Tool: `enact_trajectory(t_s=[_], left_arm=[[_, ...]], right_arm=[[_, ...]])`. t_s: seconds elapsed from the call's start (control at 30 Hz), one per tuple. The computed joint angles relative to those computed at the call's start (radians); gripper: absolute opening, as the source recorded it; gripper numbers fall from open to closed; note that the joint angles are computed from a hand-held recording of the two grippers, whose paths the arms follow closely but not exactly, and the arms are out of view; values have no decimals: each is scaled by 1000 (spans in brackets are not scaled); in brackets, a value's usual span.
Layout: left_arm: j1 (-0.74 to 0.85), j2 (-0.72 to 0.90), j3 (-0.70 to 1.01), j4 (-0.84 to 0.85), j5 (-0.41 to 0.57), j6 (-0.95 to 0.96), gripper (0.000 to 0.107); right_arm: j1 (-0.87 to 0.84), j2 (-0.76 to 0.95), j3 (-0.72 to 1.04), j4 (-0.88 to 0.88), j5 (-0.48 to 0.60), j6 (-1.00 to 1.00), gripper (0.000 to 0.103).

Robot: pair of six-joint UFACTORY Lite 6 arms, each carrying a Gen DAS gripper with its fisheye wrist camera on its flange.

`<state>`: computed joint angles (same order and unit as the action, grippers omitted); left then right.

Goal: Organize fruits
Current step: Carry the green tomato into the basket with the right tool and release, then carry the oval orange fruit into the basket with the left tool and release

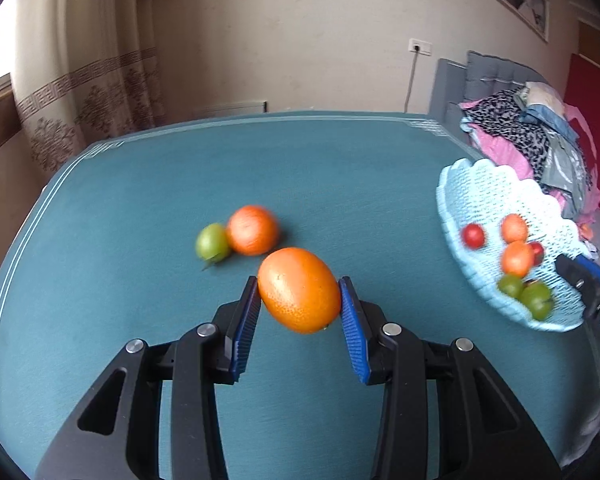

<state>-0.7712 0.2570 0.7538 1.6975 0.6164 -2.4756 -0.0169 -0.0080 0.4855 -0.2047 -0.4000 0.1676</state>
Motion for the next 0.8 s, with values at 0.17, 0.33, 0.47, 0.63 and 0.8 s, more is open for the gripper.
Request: enact_trajectory(t_s=[0.17,0.33,0.47,0.63,0.8], left_arm=[[-37,55,156,-54,-22,111,41],[-80,133,303,-100,-44,194,41],[-111,211,426,-158,-42,283,41],[-117,277,511,-175,-78,338,42],[-121,295,524,-154,-73,304,84]], right_arm=[[-56,-1,-3,-95,-21,60,41],[-127,7,2,-229,-41,166,41],[-173,13,8,-312,-59,228,41],[-215,32,22,-369,-76,276,41],[-250,43,33,-420,-85,319,50]])
